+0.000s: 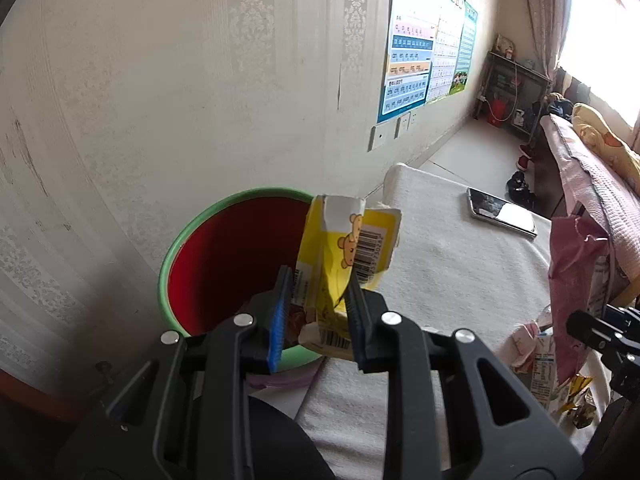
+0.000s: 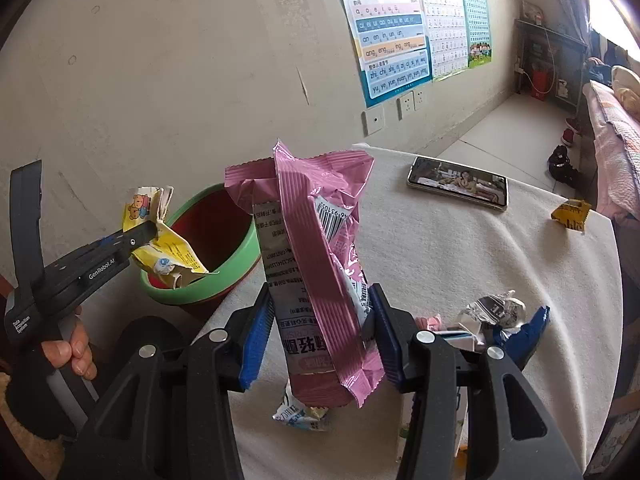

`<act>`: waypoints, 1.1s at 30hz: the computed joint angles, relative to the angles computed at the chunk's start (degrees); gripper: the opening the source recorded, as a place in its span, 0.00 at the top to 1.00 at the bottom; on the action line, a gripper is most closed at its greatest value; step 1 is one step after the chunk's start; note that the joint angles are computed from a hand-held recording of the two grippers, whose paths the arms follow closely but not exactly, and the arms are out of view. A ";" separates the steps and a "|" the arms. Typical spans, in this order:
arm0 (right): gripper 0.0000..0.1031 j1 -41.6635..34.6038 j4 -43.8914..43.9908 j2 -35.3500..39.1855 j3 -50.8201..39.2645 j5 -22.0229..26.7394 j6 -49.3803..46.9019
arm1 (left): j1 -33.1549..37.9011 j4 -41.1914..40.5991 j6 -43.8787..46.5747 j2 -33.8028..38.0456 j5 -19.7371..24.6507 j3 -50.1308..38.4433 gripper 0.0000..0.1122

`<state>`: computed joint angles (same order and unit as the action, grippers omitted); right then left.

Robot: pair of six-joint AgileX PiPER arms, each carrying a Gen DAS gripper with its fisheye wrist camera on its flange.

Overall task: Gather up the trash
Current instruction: 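Carry the yellow carton and pink bag over the red bucket and open both tools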

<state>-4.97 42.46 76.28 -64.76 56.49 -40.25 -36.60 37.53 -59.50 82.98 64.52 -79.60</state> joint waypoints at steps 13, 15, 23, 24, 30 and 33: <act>0.55 16.05 -3.98 4.18 -6.45 -3.09 7.36 | 5.78 -0.82 1.05 -3.53 -0.53 5.38 0.77; 0.55 18.65 -5.38 5.14 -7.58 -3.41 8.58 | 7.02 -1.46 1.57 -3.54 -0.65 5.66 0.77; 0.55 26.78 -9.76 13.97 -16.56 -4.09 12.57 | 11.32 -1.80 2.52 -3.53 -1.73 6.53 0.77; 0.55 27.19 -9.94 15.19 -18.07 -3.77 13.14 | 11.85 -1.79 2.64 -3.70 -1.92 6.88 0.77; 0.53 29.11 -9.43 22.61 -27.85 -1.68 15.08 | 13.45 -0.35 1.84 -3.67 -2.28 7.23 0.74; 0.45 29.40 -8.23 23.58 -29.35 -2.28 15.00 | 12.90 2.62 -1.37 -4.57 -1.90 8.08 0.45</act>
